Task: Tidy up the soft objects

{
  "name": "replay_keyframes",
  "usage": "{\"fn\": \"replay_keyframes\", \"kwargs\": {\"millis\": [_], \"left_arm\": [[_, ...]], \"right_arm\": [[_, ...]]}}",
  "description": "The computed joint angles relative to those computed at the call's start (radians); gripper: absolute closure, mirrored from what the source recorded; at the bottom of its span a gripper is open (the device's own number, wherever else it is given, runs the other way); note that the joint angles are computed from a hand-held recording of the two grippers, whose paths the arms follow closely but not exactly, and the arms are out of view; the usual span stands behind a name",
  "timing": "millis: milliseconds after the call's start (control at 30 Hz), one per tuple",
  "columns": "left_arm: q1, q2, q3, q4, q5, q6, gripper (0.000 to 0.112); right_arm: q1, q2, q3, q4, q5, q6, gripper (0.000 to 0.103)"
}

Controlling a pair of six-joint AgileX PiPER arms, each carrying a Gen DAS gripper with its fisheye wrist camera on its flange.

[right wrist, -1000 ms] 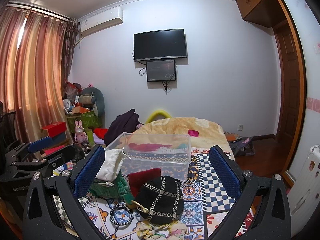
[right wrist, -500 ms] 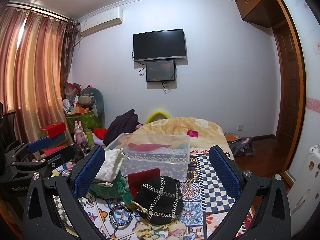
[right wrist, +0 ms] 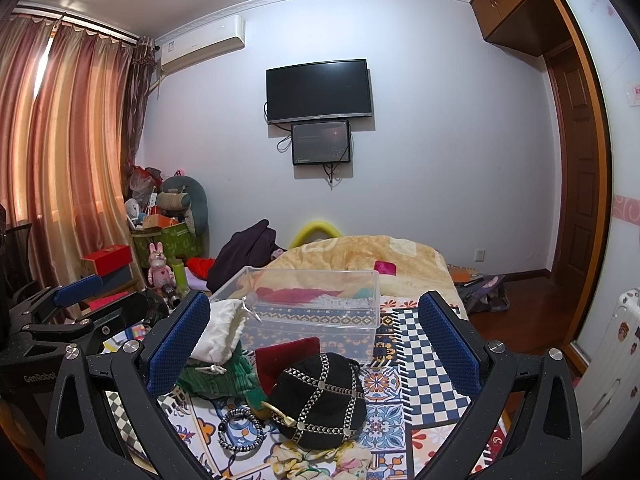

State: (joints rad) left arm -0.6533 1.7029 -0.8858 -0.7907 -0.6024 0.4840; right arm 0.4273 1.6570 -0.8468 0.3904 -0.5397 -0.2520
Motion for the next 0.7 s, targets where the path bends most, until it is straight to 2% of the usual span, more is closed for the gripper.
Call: {"fn": "replay_keyframes", "kwargs": {"millis": [167,367,467,533,700], "left_arm": [[0.001,0.014,-0.007,-0.015,-0.008,0.001,0.009],[0.048,0.067,-0.041,0.029,0.057,-0.044,0.009],[0.050,0.103,-0.056,-0.009,0.045,-0.018,0.009],[0.066,0.132,-0.075,0.000,0.066,-0.024,0.009],[0.119,0.218,-0.152,0.051,0.170,-0.076,0.009]], "right_arm": [[-0.002,-0.003,0.005,-0.004,0.000,0.003,0.000],[-0.011,0.037,-0.028,-0.003,0.037,-0.002,0.000],[-0.021,0.078,-0.065,0.001,0.084,-0.004,0.000],[-0.033,0.100,-0.082,-0.028,0.116,0.029,0.000],[-0.075,0.172,-0.143,-0.193,0.221,0.187,0.002]]}}
